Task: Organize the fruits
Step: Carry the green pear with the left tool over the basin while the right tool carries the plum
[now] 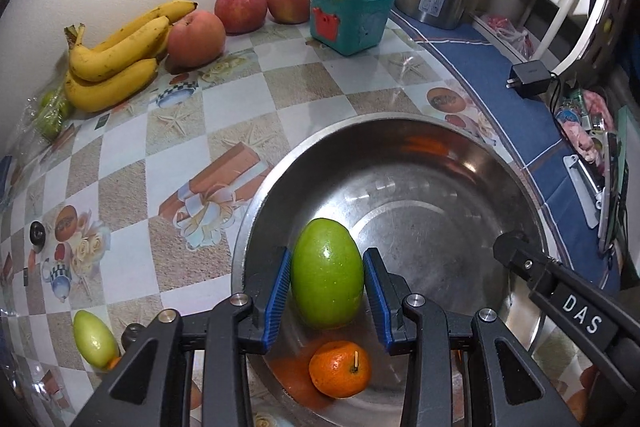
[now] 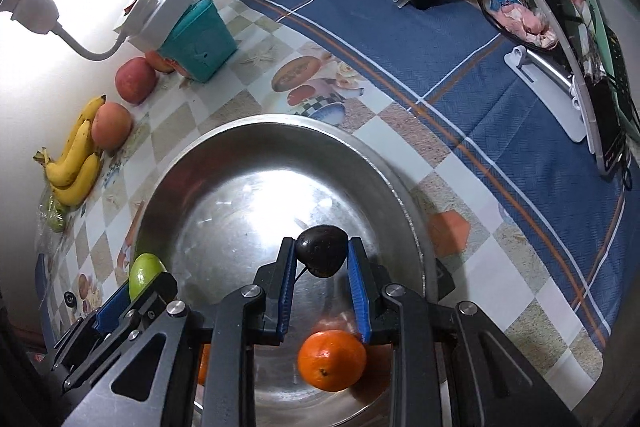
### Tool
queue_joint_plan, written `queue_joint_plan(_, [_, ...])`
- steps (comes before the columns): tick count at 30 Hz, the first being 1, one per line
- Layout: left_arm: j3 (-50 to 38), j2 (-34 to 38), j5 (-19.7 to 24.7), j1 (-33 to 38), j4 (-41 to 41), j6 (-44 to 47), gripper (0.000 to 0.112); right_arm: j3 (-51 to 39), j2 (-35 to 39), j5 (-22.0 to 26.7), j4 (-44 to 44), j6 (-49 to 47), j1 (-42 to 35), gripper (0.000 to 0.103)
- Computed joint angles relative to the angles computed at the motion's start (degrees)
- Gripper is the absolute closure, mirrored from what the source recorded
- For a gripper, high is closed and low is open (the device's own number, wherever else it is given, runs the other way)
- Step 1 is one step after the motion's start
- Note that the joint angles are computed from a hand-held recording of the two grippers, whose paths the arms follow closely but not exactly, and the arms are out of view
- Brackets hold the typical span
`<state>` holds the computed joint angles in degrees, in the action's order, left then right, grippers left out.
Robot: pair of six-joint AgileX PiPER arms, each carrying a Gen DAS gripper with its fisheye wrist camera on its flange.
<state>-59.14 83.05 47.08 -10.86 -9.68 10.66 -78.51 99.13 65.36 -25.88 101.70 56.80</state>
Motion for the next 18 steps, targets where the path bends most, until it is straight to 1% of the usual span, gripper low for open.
queue_joint_plan(7, [0.38, 0.64, -0.39, -0.76, 1.10, -1.07, 0.073, 0.44, 0.06, -0.57, 1.06, -0.13, -0.37, 0.076])
queue_joint_plan(18, [0.82, 0.72, -0.55, -1.02, 0.83, -1.69, 0.071, -0.21, 0.34, 0.21, 0.93, -0.64, -0.22, 0.076])
